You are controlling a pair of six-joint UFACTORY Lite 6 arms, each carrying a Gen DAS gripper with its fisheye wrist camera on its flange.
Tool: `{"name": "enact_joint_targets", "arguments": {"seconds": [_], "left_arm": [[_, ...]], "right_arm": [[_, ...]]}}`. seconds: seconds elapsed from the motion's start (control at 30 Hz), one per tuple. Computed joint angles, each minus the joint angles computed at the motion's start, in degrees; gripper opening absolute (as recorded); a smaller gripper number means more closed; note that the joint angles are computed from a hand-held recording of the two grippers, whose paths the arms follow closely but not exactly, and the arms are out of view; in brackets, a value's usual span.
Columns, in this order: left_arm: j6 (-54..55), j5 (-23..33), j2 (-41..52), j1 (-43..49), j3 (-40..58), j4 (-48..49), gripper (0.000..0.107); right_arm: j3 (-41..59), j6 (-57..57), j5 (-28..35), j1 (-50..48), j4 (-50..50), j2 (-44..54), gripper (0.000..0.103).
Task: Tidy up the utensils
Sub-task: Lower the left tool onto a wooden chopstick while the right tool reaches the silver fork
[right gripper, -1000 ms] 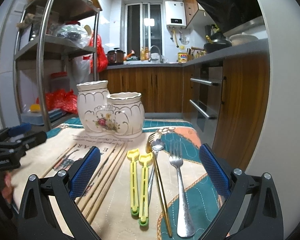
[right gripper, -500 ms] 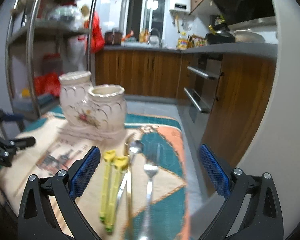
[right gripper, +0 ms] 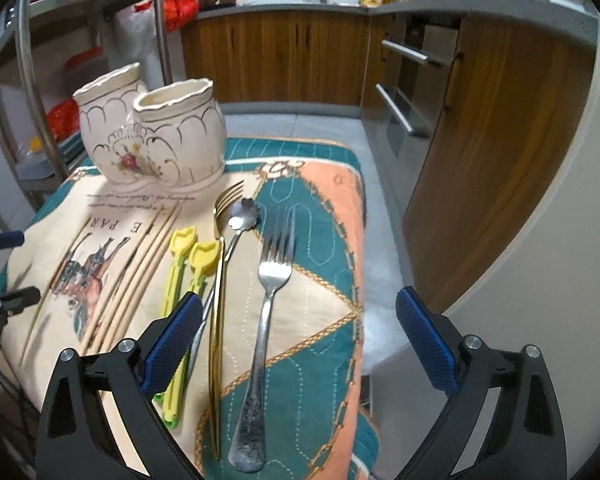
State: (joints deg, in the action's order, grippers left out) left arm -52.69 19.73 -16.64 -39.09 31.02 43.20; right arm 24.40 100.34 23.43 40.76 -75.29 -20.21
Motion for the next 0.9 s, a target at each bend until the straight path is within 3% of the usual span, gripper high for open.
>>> {"name": "enact_joint_targets", "arguments": {"seconds": [0.27,0.37,0.47,0.53,0.63,0.83,0.9], "left_arm": [[8.5,1.9,-4.7,-2.1,-2.3,-11.8,0.075],[7.5,2.0,-4.6,-3.9,-2.5,-11.8,0.067],[2.6,2.0,-2.8,-5.2,-2.3,-7.7,0.051],[5.2,0.8,-1.7,-3.7,-2.1,-10.6,0.04],[5.5,0.2,-1.2,-2.9,-2.0,-10.4,0.033],[17.3,-1.4,-0.6,2.6,-1.3,-18.3,0.01],[22.2,-2.0,-0.7,4.4,-1.3,-21.7,0.008]], "right_arm": [[3.3,-7.3,-5.5,-3.2,5.9,5.5,0.07],[4.1,-10.8,-7.2,-4.0,9.2,6.8,0.062],[4.8,-12.8,-8.4,-4.5,11.4,8.4,0.048],[4.8,-12.6,-9.1,-4.9,11.2,8.9,0.041],[5.1,-13.7,-9.8,-5.7,12.2,9.3,0.032],[6.4,-17.3,-10.2,-7.0,14.8,10.5,0.018],[6.9,-19.3,-10.2,-7.0,16.5,10.7,0.013]]}}
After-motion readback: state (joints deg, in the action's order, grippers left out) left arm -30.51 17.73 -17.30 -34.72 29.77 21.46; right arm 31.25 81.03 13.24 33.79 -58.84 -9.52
